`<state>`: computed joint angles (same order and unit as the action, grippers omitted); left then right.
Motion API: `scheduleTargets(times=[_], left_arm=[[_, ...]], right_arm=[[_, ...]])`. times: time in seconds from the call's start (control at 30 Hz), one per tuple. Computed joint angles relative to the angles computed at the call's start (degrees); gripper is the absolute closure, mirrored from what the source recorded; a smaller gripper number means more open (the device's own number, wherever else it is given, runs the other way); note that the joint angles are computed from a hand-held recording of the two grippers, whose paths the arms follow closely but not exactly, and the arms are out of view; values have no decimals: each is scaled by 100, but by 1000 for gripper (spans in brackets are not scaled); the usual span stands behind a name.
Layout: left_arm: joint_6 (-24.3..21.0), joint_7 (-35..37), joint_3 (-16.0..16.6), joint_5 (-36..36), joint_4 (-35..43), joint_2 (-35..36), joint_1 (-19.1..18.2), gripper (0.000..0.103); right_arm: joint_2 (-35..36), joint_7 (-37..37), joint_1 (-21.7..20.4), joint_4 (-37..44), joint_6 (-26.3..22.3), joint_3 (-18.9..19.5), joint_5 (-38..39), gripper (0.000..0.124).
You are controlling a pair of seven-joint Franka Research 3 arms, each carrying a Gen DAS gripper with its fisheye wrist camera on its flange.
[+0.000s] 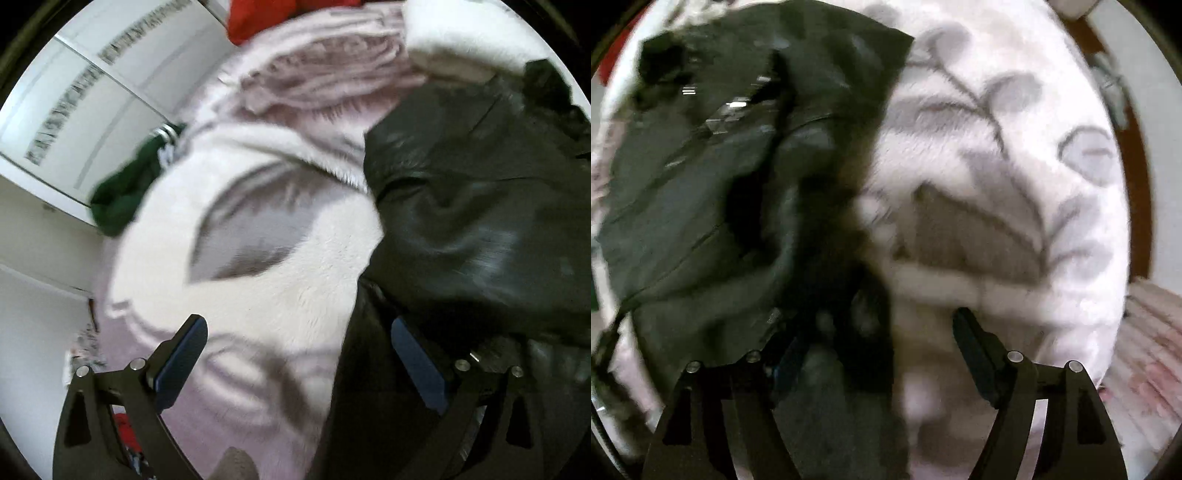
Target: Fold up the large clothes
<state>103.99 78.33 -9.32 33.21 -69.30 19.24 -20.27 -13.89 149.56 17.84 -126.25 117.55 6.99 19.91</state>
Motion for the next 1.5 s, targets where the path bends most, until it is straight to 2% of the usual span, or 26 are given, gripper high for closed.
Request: scheduleTargets(times=[0.07, 0.17, 0.23, 0.3, 0.4, 0.5, 0.53, 0.6, 0.77, 0.8, 0.93, 1.07, 1.13, 1.17, 1.23, 1.27, 1.3, 1.37, 1.4, 1.5], left_arm=[[-120, -188, -53, 179, -272, -370, -157, 0], [-466, -524, -315, 299, -773, -1011, -397, 0], [-915, -717, -565, -1, -872, -1289, -543, 0], [-1431, -951, -809, -765, -866, -1479, -666, 0], [-1820, -1056, -1206, -702, -1191, -1645, -1078, 0], [-1706, -1090, -1463, -641, -1597, -1715, -1443, 0], [-1669, -1132, -1522, -644, -1694, -1709, -1543, 0], [-1585, -1202, -1646, -551, -1847, -1596, -1770, 0], [-1539, -1137, -1735, 663, -2342, -1310, -2323, 0], [-1397, -1127, -1716, 894, -2544, -1345, -2374, 0], [-1196, -1159, -1627, 1154, -2655, -1390, -2396, 0], [-1233, -1227, -1527, 1642, -2693, -1406, -2335, 1], [-1317, -1244, -1447, 1667, -2629, -1376, -2234, 1], [-1263, -1262, -1409, 1590, -2634, -1418, -2164, 2], [-1063, -1213, -1390, 1586, -2751, -1531, -2063, 15], [-982, -1154, -1408, 1591, -2824, -1614, -2035, 29], [-888, -1135, -1415, 1551, -2891, -1701, -1992, 48], [-731, -1243, -1435, 1566, -3057, -1885, -1907, 73], [-725, -1294, -1469, 1565, -3040, -1874, -1884, 80], [-806, -1450, -1539, 1420, -2904, -1795, -1877, 86]], right_arm=[[-481, -270, 37, -187, -82, -52, 120, 46], [-1164, -487, 57, -442, -367, -61, 236, 45], [-1759, -663, 28, -784, -506, -153, 422, 45], [-2410, -699, -83, -1130, -776, -217, 498, 44], [-3067, -678, -364, -1437, -1328, -219, 297, 44], [-3708, -569, -617, -1681, -2022, -343, -22, 44], [-3741, -657, -812, -1805, -1970, -216, 66, 44], [-4117, -650, -1007, -2008, -2279, -288, -6, 44], [-4376, -832, -1373, -2239, -2445, -297, -46, 44], [-4375, -895, -1419, -2292, -2396, -311, -28, 44], [-4085, -1145, -1471, -2319, -2053, -250, 48, 44], [-3631, -1451, -1393, -2288, -1391, -234, 150, 44], [-3396, -1782, -1276, -2355, -709, -325, 372, 44], [-3298, -2058, -1160, -2492, -129, -443, 676, 44], [-3054, -2744, -775, -2804, 1089, -799, 1647, 44], [-2816, -3181, -519, -2880, 1661, -1012, 2236, 44], [-2500, -3612, -292, -2844, 2070, -1201, 2746, 44], [-1886, -4450, 64, -2638, 2544, -1509, 3687, 44], [-1635, -4812, 162, -2530, 2651, -1609, 4123, 44], [-711, -6057, 449, -2091, 2608, -1976, 5775, 44]])
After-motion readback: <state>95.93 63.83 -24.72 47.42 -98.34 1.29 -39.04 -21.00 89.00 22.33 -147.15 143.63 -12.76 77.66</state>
